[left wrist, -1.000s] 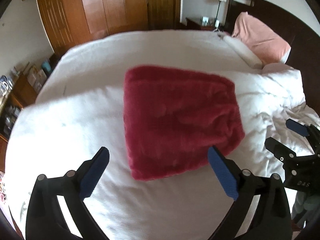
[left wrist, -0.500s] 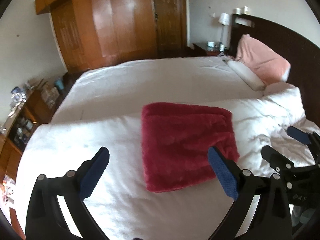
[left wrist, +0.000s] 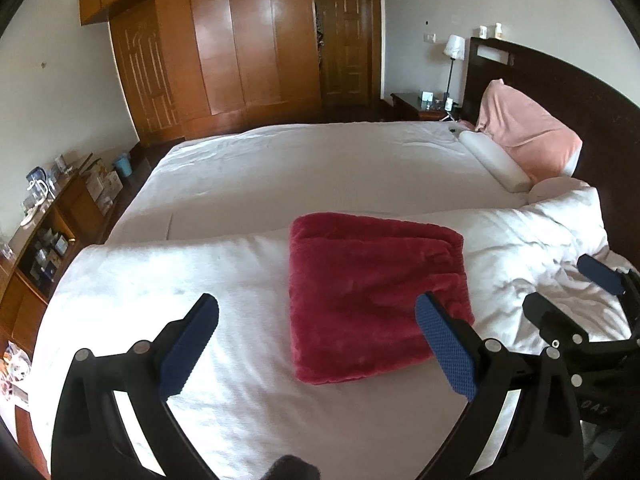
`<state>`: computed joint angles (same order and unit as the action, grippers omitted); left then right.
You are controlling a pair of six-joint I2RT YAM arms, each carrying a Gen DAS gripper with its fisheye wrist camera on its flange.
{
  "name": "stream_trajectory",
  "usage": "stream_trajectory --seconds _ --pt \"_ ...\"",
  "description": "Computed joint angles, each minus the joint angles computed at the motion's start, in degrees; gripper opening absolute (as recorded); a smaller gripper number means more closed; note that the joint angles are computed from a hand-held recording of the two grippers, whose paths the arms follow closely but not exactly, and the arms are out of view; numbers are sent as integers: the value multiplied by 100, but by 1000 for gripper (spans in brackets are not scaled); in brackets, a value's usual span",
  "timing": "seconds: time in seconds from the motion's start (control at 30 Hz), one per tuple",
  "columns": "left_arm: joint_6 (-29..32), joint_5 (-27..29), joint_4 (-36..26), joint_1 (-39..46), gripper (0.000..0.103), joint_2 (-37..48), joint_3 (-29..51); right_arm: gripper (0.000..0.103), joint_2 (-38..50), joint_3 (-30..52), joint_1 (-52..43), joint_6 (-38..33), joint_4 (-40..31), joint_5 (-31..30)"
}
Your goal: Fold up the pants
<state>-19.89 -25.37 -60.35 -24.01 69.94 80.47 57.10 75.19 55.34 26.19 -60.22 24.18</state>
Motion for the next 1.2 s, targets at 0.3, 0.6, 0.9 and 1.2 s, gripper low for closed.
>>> stream_trajectory --seconds 0.3,0.6,0.9,1.2 --pt "-34 -446 -269 -356 98 64 164 100 -32 77 143 79 -107 148" --pt "-141 -428 -406 -369 98 9 164 100 38 237 185 114 -351 125" --pt "-341 -585 -514 -588 98 11 102 100 8 240 156 61 -413 31" --pt "-324 -703 -439 -772 98 57 44 100 -90 124 5 52 -451 -98"
